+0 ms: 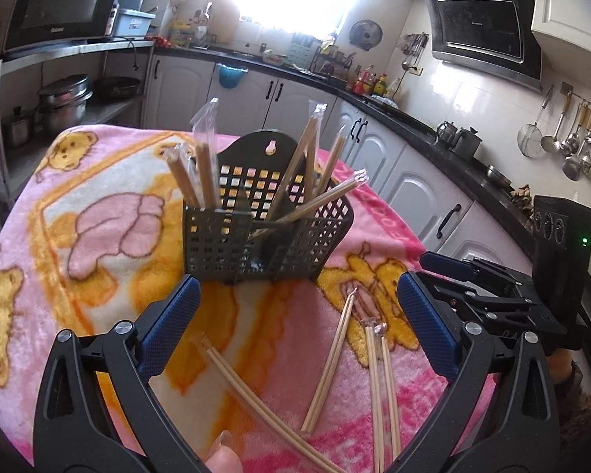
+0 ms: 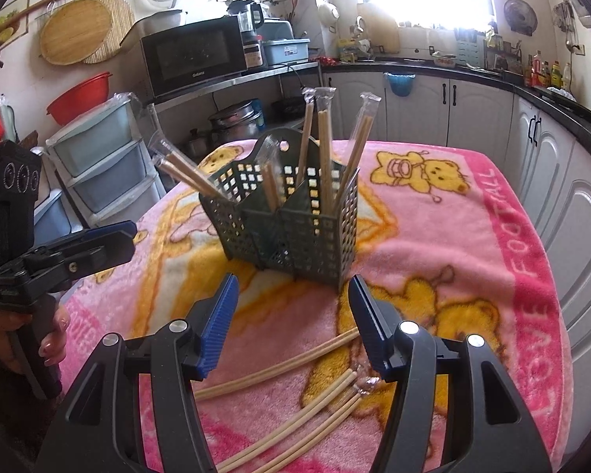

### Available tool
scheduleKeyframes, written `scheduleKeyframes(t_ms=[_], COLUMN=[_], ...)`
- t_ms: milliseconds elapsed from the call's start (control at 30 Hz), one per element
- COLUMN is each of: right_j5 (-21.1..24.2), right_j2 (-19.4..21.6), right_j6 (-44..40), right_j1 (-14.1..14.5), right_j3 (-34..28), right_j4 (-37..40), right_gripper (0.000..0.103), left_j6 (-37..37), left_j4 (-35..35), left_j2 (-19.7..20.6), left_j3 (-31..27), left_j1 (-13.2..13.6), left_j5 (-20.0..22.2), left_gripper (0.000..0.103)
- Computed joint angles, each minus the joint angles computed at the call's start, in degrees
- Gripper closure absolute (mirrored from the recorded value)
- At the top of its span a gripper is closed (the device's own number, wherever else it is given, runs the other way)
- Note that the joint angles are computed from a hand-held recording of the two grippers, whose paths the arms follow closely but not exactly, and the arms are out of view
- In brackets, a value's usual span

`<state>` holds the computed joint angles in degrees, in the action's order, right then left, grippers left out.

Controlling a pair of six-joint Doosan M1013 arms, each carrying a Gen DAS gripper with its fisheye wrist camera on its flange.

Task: Organize utensils
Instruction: 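Move both tools back from the basket toward the remaining loose chopsticks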

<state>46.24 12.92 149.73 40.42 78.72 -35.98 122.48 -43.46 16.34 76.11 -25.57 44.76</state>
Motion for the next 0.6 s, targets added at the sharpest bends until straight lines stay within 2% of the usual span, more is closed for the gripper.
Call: scheduleKeyframes(t_ms=[600], right_j5=[0.63], right_j2=[0.27], right_j6=[-0.89], right_j1=[0.76], right_j3=[1.83], right_j4=[4.49], right_gripper=[0.047], left_j6=[-4.07], left_j4=[3.2], left_j2=[0.33], left_j3=[1.77], left_j1=[-0.16], left_j5=[0.48], left_gripper=[0.011])
